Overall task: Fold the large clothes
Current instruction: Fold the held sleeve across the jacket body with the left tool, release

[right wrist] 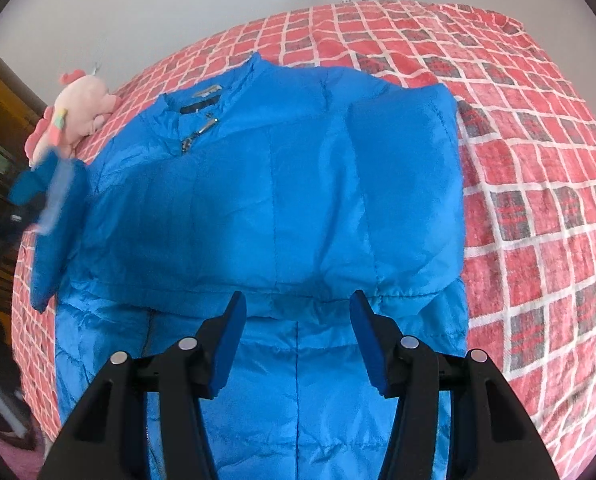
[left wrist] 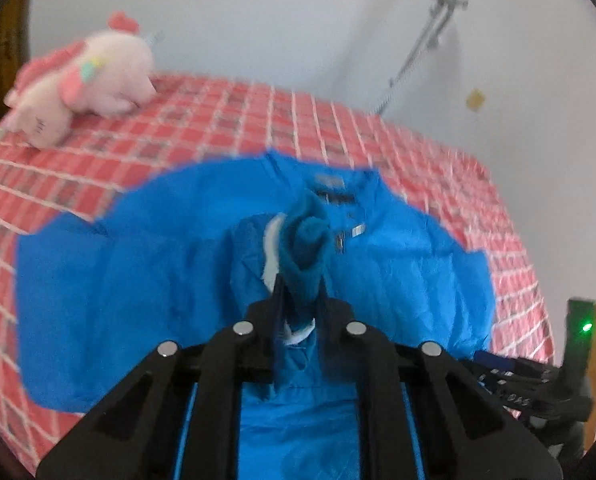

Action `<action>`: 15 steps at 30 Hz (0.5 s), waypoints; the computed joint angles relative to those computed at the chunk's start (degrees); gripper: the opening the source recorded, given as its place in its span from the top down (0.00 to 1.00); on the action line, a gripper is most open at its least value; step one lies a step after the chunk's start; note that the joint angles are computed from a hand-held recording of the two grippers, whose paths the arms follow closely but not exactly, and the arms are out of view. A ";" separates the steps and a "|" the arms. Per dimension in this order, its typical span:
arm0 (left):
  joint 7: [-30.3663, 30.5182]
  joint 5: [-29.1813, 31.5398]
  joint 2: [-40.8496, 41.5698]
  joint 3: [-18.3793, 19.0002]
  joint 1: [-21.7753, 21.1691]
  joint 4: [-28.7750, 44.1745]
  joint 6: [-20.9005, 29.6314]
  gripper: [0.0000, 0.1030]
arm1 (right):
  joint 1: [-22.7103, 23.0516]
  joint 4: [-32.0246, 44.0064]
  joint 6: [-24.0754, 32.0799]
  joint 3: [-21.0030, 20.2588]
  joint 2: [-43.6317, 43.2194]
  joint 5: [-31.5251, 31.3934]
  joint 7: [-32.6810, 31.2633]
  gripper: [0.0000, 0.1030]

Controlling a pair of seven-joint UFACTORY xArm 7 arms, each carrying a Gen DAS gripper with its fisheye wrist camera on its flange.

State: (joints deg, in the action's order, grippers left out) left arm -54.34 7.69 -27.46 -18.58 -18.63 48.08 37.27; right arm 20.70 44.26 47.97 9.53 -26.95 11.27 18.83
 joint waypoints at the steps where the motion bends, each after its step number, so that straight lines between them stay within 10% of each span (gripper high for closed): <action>1: 0.05 -0.34 1.93 -0.19 -0.21 0.06 -0.36 0.89 | 0.02 -0.11 -0.14 -0.11 0.22 0.14 -0.07 0.47; 11: 9.69 -10.96 4.50 6.10 -7.38 -4.57 -7.62 0.82 | 0.03 -0.51 -1.02 -0.86 1.98 1.64 -1.40 0.47; 15: 15.04 -18.61 -2.56 8.26 -10.35 -7.49 -8.41 0.51 | 0.25 0.86 -0.67 -0.69 1.57 1.66 -1.53 0.47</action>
State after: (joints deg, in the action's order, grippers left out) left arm -39.30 -10.93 -30.02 -10.31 -28.97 40.60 28.87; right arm 20.96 45.12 47.30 8.84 -25.38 12.93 17.31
